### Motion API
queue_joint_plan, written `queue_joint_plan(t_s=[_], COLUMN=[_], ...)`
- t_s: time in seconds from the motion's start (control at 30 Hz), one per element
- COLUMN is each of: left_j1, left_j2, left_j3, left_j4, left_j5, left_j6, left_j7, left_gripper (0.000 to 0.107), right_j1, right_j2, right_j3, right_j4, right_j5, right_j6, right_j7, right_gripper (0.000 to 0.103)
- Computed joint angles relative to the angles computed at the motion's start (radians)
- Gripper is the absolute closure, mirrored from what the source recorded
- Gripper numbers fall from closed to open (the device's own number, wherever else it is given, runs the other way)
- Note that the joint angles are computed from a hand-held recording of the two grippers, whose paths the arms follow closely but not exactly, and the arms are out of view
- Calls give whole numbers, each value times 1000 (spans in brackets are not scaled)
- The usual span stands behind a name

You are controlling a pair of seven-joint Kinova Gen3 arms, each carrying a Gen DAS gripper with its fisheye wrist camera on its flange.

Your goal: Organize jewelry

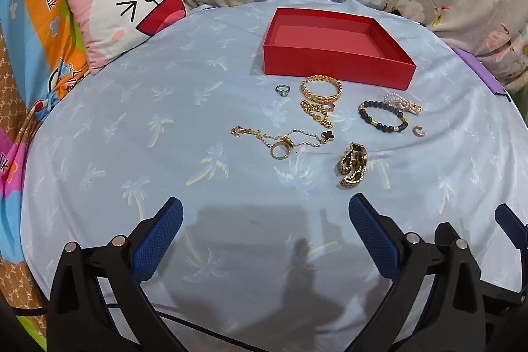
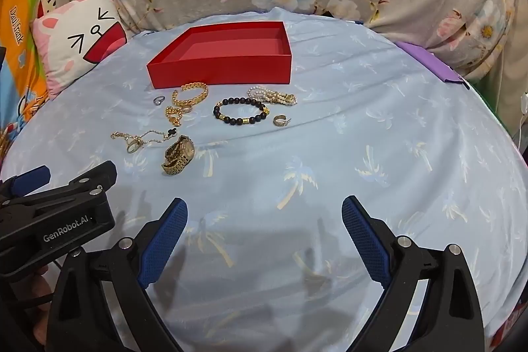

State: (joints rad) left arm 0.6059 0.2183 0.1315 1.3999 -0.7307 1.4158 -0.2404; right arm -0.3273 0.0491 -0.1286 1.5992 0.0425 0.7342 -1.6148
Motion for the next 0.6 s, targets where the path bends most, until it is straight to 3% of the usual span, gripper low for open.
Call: queue_joint_plan(t_s=[0.17, 0.6], left_j1=[-13, -18], left_j2=[-32, -25], left_j3=[3, 12], left_j4=[45, 38], left_j5=[-1, -13], left_j6=[-54, -46], left_j7=[44, 32], left_gripper=[9, 9], right_j1=[10, 2], right_j2=[6, 15], right_j3=[2, 3], right_j4=[-15, -13], right_j5=[-44, -18], right_j6=[12, 2], right_j7=[29, 12], right_gripper=[10, 10])
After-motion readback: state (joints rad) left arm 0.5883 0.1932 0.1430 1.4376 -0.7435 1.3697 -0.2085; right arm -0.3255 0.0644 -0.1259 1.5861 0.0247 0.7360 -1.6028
